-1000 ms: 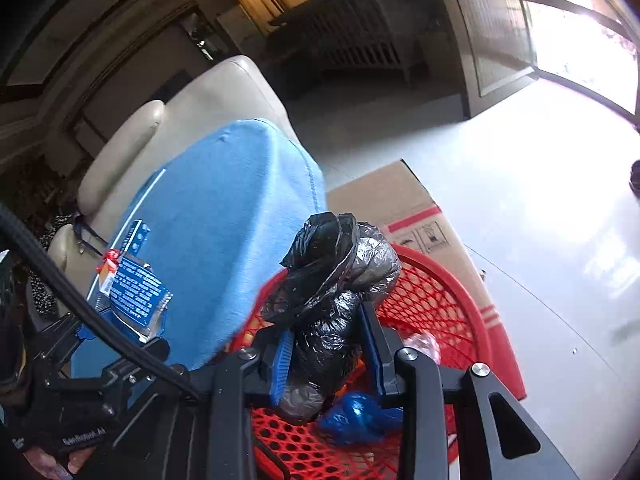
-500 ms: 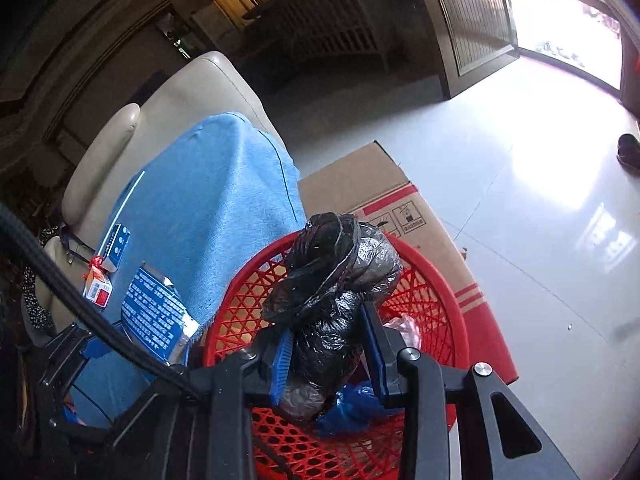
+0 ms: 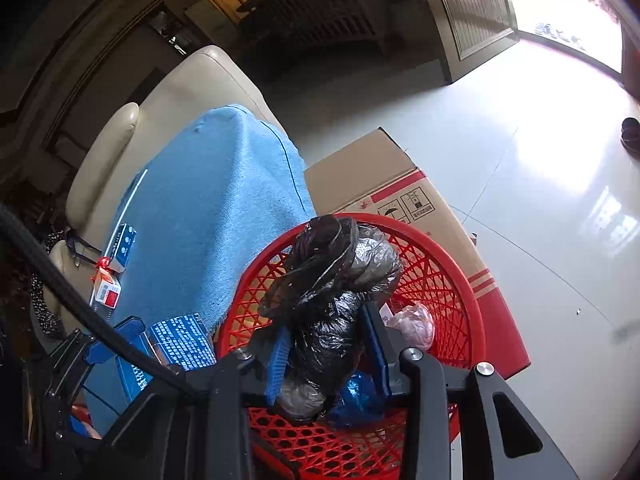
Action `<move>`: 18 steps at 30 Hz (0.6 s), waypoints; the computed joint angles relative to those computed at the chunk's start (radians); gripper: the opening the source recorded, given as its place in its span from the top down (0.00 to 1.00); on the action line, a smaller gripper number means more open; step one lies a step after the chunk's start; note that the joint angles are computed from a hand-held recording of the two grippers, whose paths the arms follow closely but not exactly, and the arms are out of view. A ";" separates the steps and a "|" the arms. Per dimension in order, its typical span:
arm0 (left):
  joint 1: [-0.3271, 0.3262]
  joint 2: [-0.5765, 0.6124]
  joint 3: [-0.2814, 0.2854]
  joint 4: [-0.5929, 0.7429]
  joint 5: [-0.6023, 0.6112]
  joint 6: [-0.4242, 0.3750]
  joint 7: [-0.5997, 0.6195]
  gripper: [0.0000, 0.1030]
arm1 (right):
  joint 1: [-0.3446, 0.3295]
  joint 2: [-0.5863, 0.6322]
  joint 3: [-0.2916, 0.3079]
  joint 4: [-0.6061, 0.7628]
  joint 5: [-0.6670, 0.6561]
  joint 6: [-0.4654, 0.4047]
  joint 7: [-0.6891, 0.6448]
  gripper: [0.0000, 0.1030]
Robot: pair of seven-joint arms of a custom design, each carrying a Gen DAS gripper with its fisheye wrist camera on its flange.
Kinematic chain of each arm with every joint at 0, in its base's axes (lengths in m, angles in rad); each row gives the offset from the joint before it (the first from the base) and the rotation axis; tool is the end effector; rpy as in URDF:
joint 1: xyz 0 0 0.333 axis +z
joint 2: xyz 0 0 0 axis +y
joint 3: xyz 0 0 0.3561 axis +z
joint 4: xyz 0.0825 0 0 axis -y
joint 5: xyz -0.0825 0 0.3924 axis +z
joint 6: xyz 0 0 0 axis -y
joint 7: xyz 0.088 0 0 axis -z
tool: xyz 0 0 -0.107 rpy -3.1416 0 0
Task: Collect trash
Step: 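Carry the black bags and blue box to the red basket and release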
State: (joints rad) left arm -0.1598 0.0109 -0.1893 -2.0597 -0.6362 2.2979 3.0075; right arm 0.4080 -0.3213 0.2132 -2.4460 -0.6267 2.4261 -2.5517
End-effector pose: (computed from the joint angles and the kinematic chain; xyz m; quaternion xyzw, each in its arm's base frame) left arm 0.5428 -0.2108 0.4919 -0.0779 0.9573 -0.2750 0.0431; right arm 0.3726 0.2702 0.4819 -0.2147 0.9305 -0.1440 0.2596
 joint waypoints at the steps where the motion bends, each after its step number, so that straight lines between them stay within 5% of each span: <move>1: 0.001 0.000 0.001 0.001 -0.003 -0.003 0.003 0.24 | -0.001 0.000 0.002 0.001 -0.003 -0.002 0.003 0.49; 2: 0.001 -0.001 0.001 0.002 -0.008 -0.005 0.007 0.24 | -0.003 -0.001 0.006 0.001 -0.010 -0.005 0.012 0.43; 18: 0.022 0.006 0.015 0.037 -0.047 -0.045 0.005 0.24 | 0.001 0.002 0.015 0.028 -0.055 -0.053 0.041 0.43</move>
State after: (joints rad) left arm -0.1380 0.0171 -0.1748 -2.0227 -0.6828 2.2528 3.0129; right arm 0.4094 -0.3197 0.2285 -2.4183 -0.6822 2.3728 -2.5103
